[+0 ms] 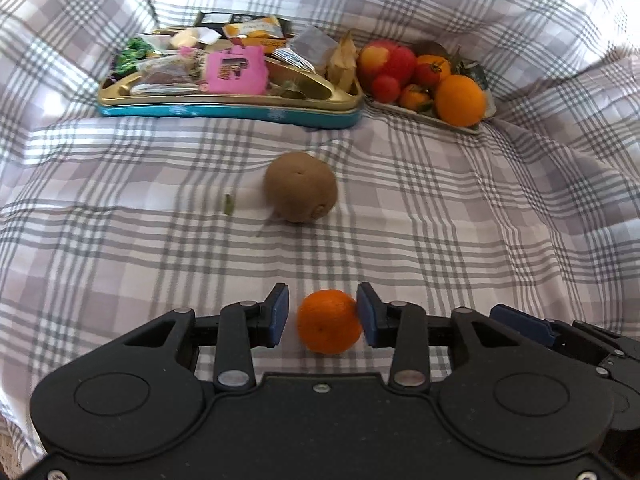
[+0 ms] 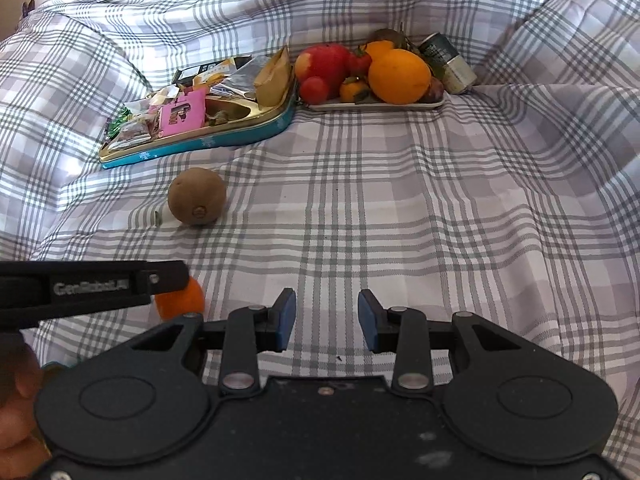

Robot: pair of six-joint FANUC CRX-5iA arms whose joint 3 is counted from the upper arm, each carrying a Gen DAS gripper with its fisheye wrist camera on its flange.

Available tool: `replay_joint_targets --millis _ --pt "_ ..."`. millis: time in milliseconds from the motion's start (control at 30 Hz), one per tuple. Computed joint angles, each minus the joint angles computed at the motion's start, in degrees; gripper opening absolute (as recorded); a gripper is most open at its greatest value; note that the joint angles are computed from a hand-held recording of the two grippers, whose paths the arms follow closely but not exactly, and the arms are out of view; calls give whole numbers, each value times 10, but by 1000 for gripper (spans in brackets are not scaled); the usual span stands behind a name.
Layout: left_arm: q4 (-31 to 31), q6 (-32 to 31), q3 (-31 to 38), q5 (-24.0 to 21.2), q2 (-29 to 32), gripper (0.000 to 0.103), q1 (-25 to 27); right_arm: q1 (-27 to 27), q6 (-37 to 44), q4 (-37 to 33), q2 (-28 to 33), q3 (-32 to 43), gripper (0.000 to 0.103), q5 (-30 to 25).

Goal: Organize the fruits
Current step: 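Grasp the mandarin orange with the left tool, then grasp the brown kiwi with the right tool while the left holds the mandarin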

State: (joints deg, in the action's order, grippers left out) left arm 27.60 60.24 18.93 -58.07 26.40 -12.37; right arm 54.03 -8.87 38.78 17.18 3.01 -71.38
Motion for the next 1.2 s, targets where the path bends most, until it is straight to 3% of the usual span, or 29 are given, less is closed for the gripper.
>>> replay_joint_targets --millis 367,533,767,933,1133,1200 --pt "-49 17 0 25 4 50 -25 0 -13 0 -6 -9 37 -2" --pt "-32 -23 -22 48 -3 48 -21 1 -10 -2 -5 -7 38 -6" --pt "-44 -66 -75 142 -29 47 -3 0 2 9 2 0 37 2" --pt "29 -145 -108 169 -30 48 23 -8 22 14 17 19 37 19" --pt "122 -262 -189 241 -53 48 23 -30 55 6 51 73 37 38" --pt "147 -262 -187 227 -48 48 29 -37 70 6 70 100 37 31"
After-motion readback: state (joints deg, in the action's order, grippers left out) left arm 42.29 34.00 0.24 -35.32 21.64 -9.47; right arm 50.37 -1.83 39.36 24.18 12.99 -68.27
